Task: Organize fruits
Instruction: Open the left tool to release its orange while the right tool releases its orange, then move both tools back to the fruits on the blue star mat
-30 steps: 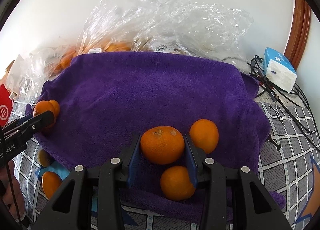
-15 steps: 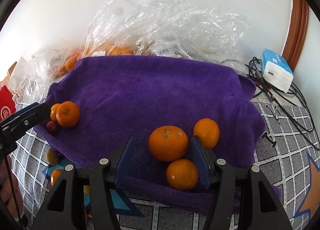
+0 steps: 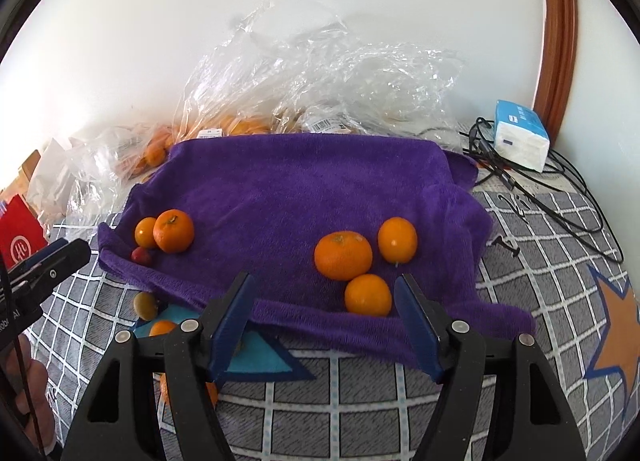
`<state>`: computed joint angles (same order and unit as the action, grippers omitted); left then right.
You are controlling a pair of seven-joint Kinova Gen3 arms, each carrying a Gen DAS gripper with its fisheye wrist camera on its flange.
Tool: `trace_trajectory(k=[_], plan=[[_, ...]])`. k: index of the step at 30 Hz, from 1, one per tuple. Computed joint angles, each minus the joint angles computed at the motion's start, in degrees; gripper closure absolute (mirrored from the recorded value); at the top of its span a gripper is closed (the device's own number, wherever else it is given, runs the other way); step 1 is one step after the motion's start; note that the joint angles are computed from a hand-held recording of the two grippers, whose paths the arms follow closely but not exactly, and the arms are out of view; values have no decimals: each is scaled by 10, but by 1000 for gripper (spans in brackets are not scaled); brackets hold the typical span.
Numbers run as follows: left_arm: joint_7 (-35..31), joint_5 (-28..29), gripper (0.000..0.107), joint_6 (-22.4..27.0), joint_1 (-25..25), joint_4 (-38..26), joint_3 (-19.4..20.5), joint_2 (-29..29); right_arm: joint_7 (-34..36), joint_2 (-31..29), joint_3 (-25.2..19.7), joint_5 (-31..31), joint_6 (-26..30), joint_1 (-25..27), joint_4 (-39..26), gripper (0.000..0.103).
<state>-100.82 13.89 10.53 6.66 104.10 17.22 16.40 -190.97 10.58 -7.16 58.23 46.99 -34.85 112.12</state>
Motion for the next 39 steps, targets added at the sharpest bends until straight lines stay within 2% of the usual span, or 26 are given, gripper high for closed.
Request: trace_trajectory(k=[3,8,9,13,15,19,22,25,27,32,36,38,39], plan=[[1,7,44,-12,-13,25,3,-13,-21,8,-4,-2,32,-16,-6,32],[-20,14,44,-33,-52,65,21,-34,-25,3,-7,-25,7,-13,-3,32],[-18,11,44,-33,-51,69,15,-36,-20,4,-8,-28,7,-15,-4,32],[-35,28,44,-18,-88,80,31,-33,-18,5,-14,-25,6,-30,-4,35],[-43,42,44,-19,-103,89,35,-32,-22,7,-16,-23,3,-38,-3,38],[-76,78,44,-28,-156,107,75,-26,-19,17,-21,-17,-1,-56,-3,41],[-74,79,44,-39,-156,116,72,-22,-6,29,-19,-22,-9,-61,-8,47],[-82,90,44,-49,-209,127,126,-12,-30,19,-10,-13,-59,-58,12,48],[-95,100,44,-36,-258,125,174,-1,-47,14,-6,-6,-93,-54,24,49],[-122,133,44,-38,-320,129,235,14,-69,17,0,18,-131,-55,34,49],[-125,137,44,-40,-339,131,256,18,-53,25,7,12,-191,-39,35,49],[-127,137,44,-42,-348,132,266,22,-21,36,10,-8,-200,-38,24,49],[-127,137,44,-43,-353,133,271,23,-6,42,13,-18,-198,-42,17,53]])
